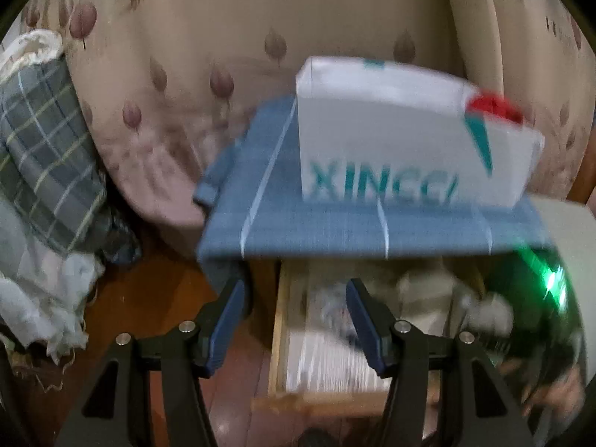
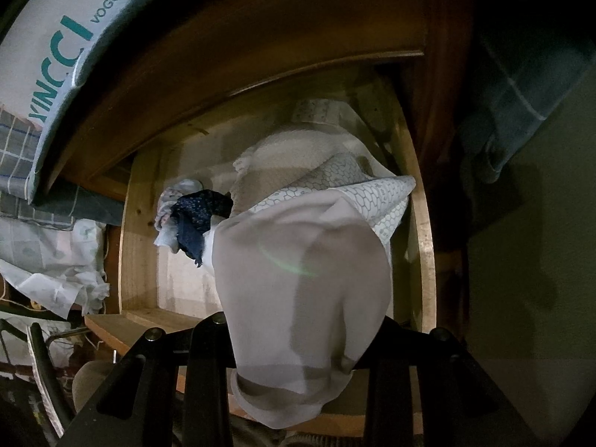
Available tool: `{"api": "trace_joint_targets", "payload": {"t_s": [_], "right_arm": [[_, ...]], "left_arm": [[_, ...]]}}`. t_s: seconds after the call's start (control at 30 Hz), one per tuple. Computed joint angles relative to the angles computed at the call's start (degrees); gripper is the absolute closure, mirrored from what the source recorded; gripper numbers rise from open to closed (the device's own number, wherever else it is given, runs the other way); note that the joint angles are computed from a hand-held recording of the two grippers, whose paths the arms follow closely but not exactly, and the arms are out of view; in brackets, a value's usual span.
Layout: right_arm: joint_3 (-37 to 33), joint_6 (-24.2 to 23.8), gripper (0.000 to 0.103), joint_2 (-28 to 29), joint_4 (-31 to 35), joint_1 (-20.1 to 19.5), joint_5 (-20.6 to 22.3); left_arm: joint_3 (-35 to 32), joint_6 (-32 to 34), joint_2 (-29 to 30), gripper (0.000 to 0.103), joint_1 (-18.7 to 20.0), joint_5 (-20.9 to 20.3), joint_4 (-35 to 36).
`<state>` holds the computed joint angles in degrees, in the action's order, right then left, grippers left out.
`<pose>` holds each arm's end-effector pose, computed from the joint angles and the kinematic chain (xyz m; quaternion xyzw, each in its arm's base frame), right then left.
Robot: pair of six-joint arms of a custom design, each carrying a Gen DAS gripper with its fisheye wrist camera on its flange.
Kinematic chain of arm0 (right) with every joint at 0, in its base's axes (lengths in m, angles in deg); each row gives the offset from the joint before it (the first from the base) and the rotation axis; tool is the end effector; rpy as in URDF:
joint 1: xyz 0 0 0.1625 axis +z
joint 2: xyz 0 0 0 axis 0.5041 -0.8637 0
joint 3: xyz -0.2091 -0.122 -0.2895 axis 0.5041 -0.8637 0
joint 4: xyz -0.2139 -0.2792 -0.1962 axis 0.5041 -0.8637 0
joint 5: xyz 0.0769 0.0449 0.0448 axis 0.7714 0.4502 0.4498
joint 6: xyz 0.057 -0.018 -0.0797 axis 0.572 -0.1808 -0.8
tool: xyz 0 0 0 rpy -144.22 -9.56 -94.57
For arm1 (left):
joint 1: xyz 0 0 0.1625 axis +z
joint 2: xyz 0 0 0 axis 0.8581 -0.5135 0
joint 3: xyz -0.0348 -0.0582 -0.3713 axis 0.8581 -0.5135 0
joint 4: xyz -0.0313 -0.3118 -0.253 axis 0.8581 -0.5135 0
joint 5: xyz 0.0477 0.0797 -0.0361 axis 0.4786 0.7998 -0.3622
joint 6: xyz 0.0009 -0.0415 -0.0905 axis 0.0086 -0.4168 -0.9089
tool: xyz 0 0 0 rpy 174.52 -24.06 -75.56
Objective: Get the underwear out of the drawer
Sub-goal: 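Move the left gripper back over the open drawer, then lift the grey-white garment with the right gripper into the shoebox and release it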
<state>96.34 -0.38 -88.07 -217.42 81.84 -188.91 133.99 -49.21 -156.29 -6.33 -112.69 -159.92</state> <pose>0.3315 -0.6148 0.0767 -0.0303 -0.9522 0.1396 0.2699 -0.1682 -0.5756 0.3899 0.1824 0.8561 -0.3175 0.3646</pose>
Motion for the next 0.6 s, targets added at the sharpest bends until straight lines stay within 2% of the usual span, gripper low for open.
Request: {"api": "trace_joint_targets", "payload": {"t_s": [0.1, 0.23, 0.43, 0.5, 0.6], "right_arm": [[-0.26, -0.13, 0.073, 0.13, 0.32, 0.07, -0.30], [-0.30, -0.20, 0.073, 0.10, 0.52, 0.20, -0.76], [-0.22, 0.30, 0.073, 0.15, 0.62, 0.62, -1.90], [-0.48, 0.49, 0.073, 0.32, 1.06, 0.66, -2.30], [-0.33, 0.48, 0.073, 0.23, 0.72, 0.71, -2.60]], "left_arm": [[4.39, -3.19, -2.16, 0.045, 0.93, -0.81, 1.12], [8.71, -4.16, -3.86, 0.045, 2.24, -2.73, -2.96], [10.32, -6.10, -3.36, 0.045, 3.84, -2.95, -4.07], [9.55, -6.94, -3.03, 0.045, 4.49, -3.74, -2.71], [9.96, -6.24, -3.34, 0.044, 4.89, -5.14, -4.94]]}}
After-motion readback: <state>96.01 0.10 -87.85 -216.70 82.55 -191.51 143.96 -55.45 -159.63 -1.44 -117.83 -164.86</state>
